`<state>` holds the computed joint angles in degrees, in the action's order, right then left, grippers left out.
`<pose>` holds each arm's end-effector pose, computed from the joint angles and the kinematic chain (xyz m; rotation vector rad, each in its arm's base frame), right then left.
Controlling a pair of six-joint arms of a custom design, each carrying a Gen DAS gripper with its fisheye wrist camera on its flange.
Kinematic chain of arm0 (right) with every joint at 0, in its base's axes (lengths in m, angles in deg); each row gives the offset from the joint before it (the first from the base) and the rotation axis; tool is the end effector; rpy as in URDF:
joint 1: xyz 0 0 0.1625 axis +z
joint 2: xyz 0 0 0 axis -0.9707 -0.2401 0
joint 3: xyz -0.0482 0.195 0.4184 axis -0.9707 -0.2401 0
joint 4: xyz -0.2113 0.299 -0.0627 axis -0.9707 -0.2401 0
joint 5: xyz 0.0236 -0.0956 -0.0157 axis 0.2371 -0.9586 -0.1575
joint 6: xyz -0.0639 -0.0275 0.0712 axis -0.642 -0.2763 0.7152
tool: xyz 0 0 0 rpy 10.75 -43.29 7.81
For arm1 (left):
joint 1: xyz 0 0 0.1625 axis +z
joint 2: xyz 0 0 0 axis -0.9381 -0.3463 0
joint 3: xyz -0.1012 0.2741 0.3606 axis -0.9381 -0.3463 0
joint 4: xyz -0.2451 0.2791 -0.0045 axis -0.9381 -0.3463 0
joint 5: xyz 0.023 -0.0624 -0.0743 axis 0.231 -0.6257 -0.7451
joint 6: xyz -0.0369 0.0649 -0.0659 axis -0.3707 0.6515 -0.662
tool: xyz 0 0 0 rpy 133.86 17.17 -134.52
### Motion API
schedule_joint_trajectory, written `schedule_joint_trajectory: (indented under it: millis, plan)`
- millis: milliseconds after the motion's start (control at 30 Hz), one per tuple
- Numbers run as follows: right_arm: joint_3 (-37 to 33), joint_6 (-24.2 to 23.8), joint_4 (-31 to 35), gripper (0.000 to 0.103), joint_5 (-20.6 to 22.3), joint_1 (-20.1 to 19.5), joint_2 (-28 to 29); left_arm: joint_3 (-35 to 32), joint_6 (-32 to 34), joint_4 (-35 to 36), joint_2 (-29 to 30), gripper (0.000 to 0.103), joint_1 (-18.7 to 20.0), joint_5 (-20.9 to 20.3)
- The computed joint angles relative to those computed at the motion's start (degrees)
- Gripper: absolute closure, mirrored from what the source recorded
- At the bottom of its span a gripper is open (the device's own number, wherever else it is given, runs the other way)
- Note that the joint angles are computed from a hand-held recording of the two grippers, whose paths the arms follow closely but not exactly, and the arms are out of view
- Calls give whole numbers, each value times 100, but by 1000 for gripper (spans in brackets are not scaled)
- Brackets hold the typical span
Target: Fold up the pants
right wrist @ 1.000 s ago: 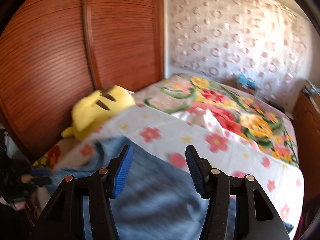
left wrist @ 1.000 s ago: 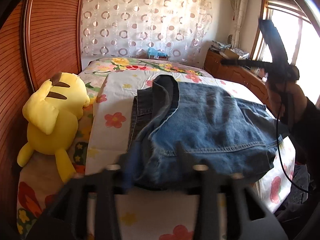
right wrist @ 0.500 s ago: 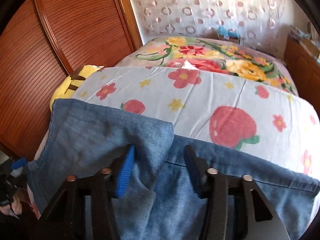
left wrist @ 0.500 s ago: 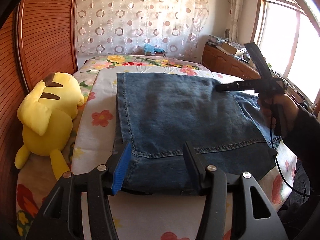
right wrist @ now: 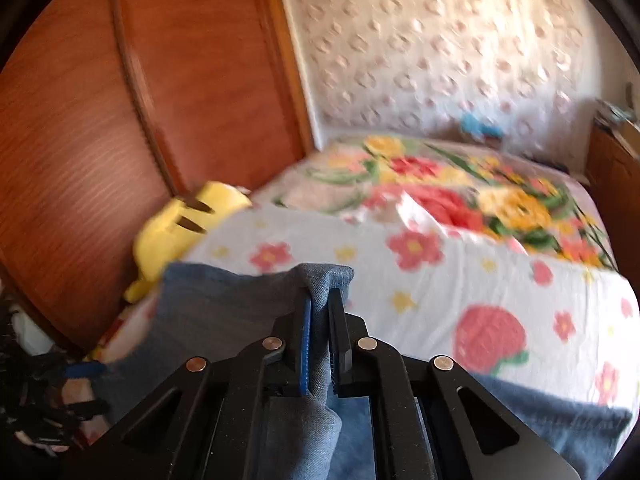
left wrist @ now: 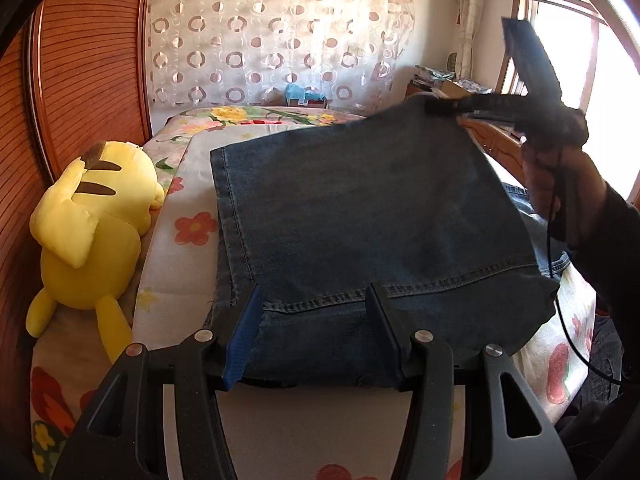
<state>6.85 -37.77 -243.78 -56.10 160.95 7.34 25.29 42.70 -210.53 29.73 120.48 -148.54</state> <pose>0.0482 -0.7100 0.4420 0.4840 -2.3019 1.1447 -0.3428 -0.6953 0.0011 1.1000 2.5102 -0.6926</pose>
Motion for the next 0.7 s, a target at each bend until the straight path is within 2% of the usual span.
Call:
schedule_joint_trajectory:
  millis: [133,233,367,500,633,700]
  plan:
    - [131,-87,-416,95,-206,33,23,-14,-37,30,13,49,18,14]
    - [218,-182,-675,71,-517,32,55,8,-39,-1,11,49,1,31]
    - [397,-22,-692,69,-617,-23,-98,44,-5,-107,1,49,-42,26]
    - [836,-125,-885,69,-853,-3,-384,37,111,-297,29,48,-114,-24]
    - [1562,-219,-1214,69,-844,-72,-890,-26,223,-409,85,26,-195,-145]
    - [1873,-249,-1393,69,-856,-80,-1113,-88,274,-441,138,22,-243,-198]
